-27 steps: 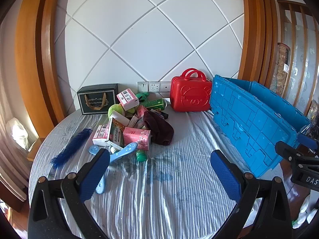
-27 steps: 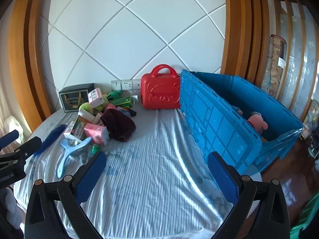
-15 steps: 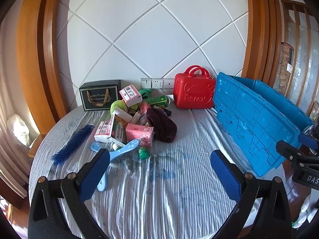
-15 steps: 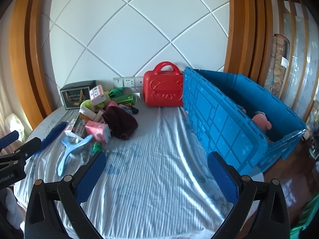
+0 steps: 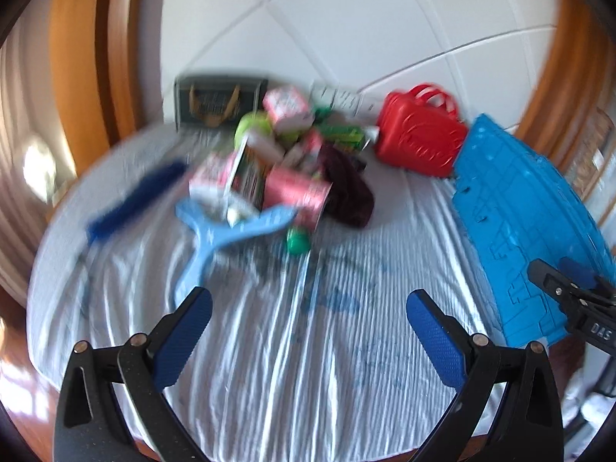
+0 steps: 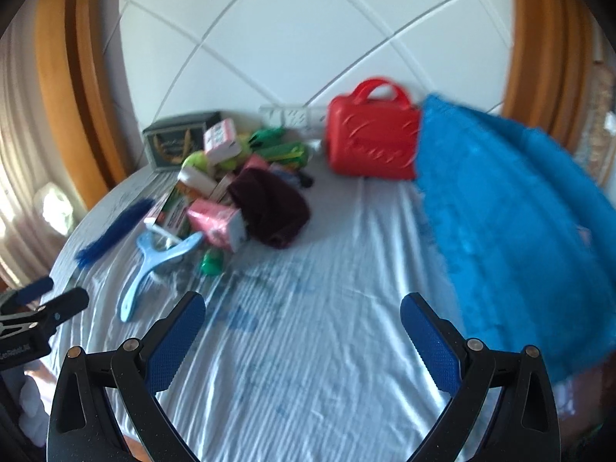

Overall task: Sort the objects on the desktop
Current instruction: 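Move both grippers toward the pile of items on the bed, then grasp the light-blue boomerang with the left gripper while the right gripper grasps the green jar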

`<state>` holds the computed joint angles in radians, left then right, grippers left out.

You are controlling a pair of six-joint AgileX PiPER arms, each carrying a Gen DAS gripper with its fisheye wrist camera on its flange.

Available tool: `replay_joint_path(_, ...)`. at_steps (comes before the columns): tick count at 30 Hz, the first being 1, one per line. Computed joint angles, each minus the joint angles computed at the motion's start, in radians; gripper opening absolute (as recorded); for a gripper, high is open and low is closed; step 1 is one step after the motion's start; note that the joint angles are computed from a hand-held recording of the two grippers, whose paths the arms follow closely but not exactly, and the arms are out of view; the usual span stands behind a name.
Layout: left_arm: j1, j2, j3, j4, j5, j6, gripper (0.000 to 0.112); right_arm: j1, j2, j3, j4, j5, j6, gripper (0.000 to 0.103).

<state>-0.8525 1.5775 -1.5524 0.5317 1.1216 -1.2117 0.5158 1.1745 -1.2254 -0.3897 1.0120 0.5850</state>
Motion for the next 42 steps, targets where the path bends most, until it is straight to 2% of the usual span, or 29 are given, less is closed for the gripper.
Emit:
replay_joint_path(3,0.104,0.023,0.050,-0.123,-0.046,-0.013,0.102,-0.146,0.103,-0.002,0.187,-0.101,-0.202,0.103)
replay_joint_path(8,0.186,0.093,0.100,-0.145,-0.075,-0.054,0.102,-0.264,0.270,-0.030,0.371,-0.196,-0.425,0.103)
replay_joint_path(13,0.229,0.211,0.067,-0.074,-0.002,0.000,0.102,-0.273,0.451,-0.108,0.460,-0.212,-0.530,0.103)
replay_joint_path(15,0.291,0.223,0.093,-0.102,-0.042,0.060,0.102,-0.250,0.516,-0.148,0.458,-0.207,-0.546,0.103)
replay_joint_path(16,0.336,0.215,0.124,-0.123,-0.099,0.140,0.102,-0.238,0.542,-0.167,0.453,-0.203,-0.544,0.103)
replay_joint_path(17,0.350,0.203,0.184,-0.111,-0.195,0.240,0.102,-0.230,0.566,-0.188,0.451,-0.198,-0.540,0.103)
replay_joint_path(18,0.398,0.206,0.203,-0.139,-0.250,0.320,0.102,-0.224,0.587,-0.204,0.451,-0.195,-0.535,0.103)
replay_joint_path(19,0.421,0.228,0.189,-0.150,-0.268,0.360,0.102,-0.217,0.615,-0.225,0.450,-0.190,-0.526,0.103)
replay_joint_path(22,0.468,0.361,0.032,-0.158,-0.212,0.459,0.102,-0.202,0.694,-0.298,0.427,-0.160,-0.492,0.103)
replay_joint_path(24,0.506,0.420,-0.034,-0.210,-0.224,0.557,0.102,-0.191,0.755,-0.360,0.423,-0.138,-0.469,0.103)
replay_joint_path(26,0.538,0.481,-0.105,-0.262,-0.225,0.658,0.096,-0.181,0.828,-0.439,0.429,-0.116,-0.446,0.103)
replay_joint_path(29,0.569,0.554,-0.184,-0.328,-0.220,0.758,0.093,-0.159,0.941,-0.563,0.447,-0.081,-0.411,0.102)
replay_joint_path(33,0.594,0.613,-0.228,-0.361,-0.235,0.813,0.088,-0.127,1.078,-0.736,0.461,-0.034,-0.371,0.101)
replay_joint_path(35,0.615,0.626,-0.242,-0.407,-0.244,0.888,0.087,-0.110,1.149,-0.843,0.450,0.007,-0.347,0.100)
replay_joint_path(37,0.623,0.654,-0.281,-0.416,-0.233,0.918,0.081,-0.095,1.220,-0.954,0.437,0.047,-0.323,0.096)
replay_joint_path(39,0.616,0.679,-0.307,-0.430,-0.227,0.911,0.064,-0.082,1.291,-1.067,0.414,0.099,-0.296,0.084)
replay_joint_path(42,0.619,0.693,-0.307,-0.470,-0.238,0.976,0.049,-0.076,1.382,-1.203,0.412,0.166,-0.276,0.077)
